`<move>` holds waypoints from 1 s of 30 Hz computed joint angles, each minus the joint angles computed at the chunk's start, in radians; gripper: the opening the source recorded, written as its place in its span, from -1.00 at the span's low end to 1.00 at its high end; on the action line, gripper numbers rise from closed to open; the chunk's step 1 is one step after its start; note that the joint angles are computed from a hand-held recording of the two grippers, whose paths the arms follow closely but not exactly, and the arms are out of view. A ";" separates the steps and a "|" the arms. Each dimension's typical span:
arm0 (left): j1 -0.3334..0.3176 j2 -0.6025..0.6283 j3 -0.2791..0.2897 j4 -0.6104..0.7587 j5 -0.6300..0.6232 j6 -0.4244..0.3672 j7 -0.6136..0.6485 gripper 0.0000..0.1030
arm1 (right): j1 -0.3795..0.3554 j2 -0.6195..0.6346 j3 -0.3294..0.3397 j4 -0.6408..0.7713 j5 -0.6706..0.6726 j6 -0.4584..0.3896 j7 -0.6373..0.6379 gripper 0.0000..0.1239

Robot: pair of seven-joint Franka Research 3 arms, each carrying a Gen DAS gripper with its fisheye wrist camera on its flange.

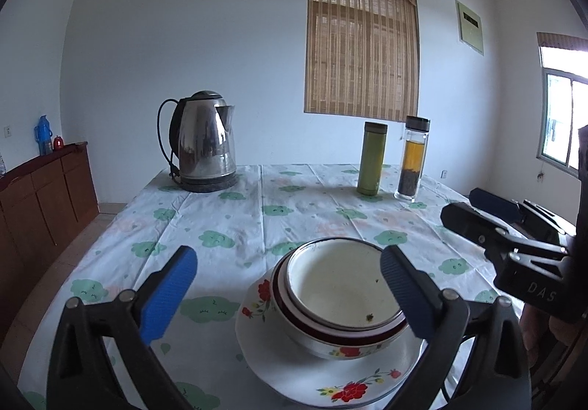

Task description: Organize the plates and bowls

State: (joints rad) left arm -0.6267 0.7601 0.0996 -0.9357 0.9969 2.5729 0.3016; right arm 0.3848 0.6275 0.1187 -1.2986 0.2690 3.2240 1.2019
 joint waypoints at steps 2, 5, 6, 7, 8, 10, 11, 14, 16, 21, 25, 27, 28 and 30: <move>0.000 0.002 -0.002 0.002 -0.004 -0.009 0.003 0.97 | 0.000 0.004 -0.001 0.006 -0.001 -0.005 0.002 0.05; 0.000 0.003 -0.003 0.003 -0.010 -0.017 0.001 0.97 | -0.004 0.006 0.006 0.004 -0.004 0.002 -0.003 0.05; 0.001 0.003 -0.005 0.002 -0.013 -0.018 0.002 0.97 | -0.006 0.006 0.010 0.004 -0.005 0.003 -0.005 0.05; 0.002 0.005 -0.006 0.004 -0.016 -0.020 0.004 0.97 | -0.003 0.006 0.007 0.002 -0.006 0.007 -0.005 0.05; 0.002 0.006 -0.007 0.006 -0.019 -0.024 0.007 0.97 | -0.002 0.006 0.004 0.002 -0.006 0.009 -0.006 0.05; 0.001 0.006 -0.006 0.004 -0.019 -0.023 0.007 0.97 | -0.009 0.003 0.015 -0.005 -0.006 0.014 -0.011 0.05; 0.001 0.005 -0.006 0.003 -0.020 -0.022 0.007 0.97 | -0.011 0.002 0.018 -0.006 -0.006 0.016 -0.012 0.05; 0.001 0.004 -0.007 0.001 -0.021 -0.021 0.009 0.97 | -0.015 0.002 0.022 -0.006 -0.003 0.017 -0.013 0.05; 0.000 0.003 -0.006 0.000 -0.020 -0.021 0.009 0.97 | -0.011 0.000 0.017 -0.009 -0.002 0.019 -0.011 0.06; -0.001 -0.001 -0.004 -0.007 -0.016 -0.017 0.003 0.97 | -0.017 0.002 0.027 -0.010 -0.003 0.030 -0.016 0.06; -0.001 -0.005 -0.004 -0.012 -0.011 -0.016 -0.002 0.97 | -0.015 0.002 0.024 -0.008 -0.003 0.025 -0.016 0.06; -0.001 -0.007 -0.004 -0.015 -0.008 -0.015 -0.004 0.97 | -0.014 0.003 0.023 -0.006 -0.003 0.026 -0.016 0.06; -0.001 -0.007 -0.005 -0.015 -0.007 -0.016 -0.005 0.97 | -0.015 0.004 0.024 -0.007 -0.004 0.028 -0.018 0.06; -0.001 -0.010 -0.005 -0.019 -0.005 -0.018 -0.008 0.97 | -0.014 0.003 0.023 -0.009 -0.004 0.030 -0.018 0.06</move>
